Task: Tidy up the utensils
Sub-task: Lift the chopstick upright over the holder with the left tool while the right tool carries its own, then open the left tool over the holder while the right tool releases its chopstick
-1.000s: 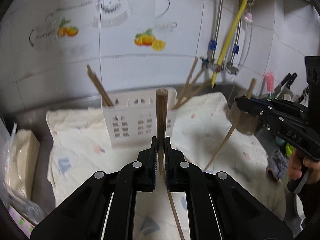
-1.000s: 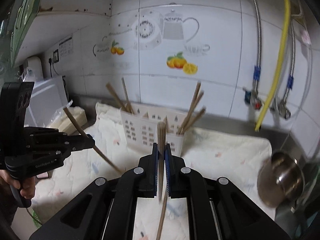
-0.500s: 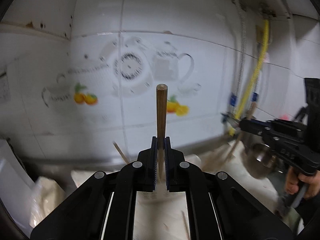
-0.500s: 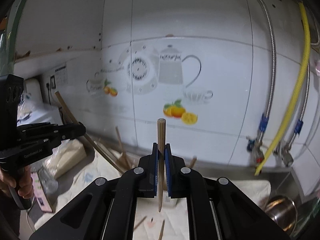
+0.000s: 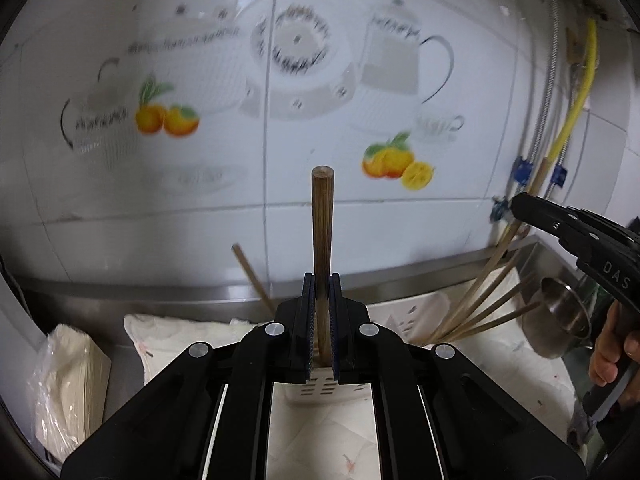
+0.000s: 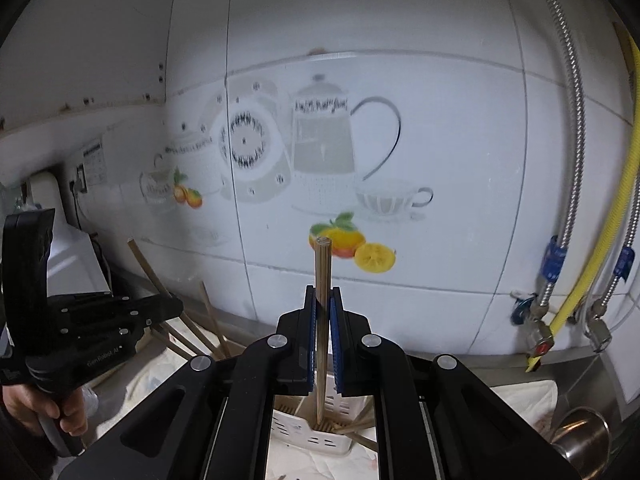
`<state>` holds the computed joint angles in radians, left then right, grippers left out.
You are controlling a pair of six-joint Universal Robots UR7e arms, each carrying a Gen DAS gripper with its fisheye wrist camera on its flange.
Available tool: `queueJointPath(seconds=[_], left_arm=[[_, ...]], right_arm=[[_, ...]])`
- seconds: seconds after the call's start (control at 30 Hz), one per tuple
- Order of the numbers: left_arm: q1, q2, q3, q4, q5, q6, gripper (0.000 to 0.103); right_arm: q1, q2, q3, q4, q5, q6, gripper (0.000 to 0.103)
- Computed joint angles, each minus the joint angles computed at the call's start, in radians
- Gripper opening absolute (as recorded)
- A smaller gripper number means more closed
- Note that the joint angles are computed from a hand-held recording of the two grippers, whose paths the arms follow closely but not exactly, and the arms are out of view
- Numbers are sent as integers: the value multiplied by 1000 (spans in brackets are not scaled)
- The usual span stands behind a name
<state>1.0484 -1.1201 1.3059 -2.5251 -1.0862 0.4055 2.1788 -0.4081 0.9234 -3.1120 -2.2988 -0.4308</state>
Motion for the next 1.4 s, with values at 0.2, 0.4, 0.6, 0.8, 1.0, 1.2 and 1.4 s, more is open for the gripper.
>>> queueJointPath(seconds=[0.2,0.4,0.6,0.8,1.0,1.2,1.4], left_arm=[[25,7,-11,34,-19,-24,6],[21,10,-17,45,-7,-13,7],[17,12,-20,50,3,-16,9],[12,-3,-10,38,1,-16,16],[-8,-60,51,1,-6,-14,24],[-31,-170,193,-53,-15,-2,30],[-40,-281,363,-75,-22,-7,34]], right_arm=[[-23,11,11,24,-3,24,7],[-36,9,31,54,-3,58,7],[-40,14,37,63,-9,66,7],[-35,6,46,41,-12,55,9],[-14,-27,104,-24,-19,28,24],[18,-89,250,-122,-32,3,35],[37,-164,449,-167,-51,69,38]])
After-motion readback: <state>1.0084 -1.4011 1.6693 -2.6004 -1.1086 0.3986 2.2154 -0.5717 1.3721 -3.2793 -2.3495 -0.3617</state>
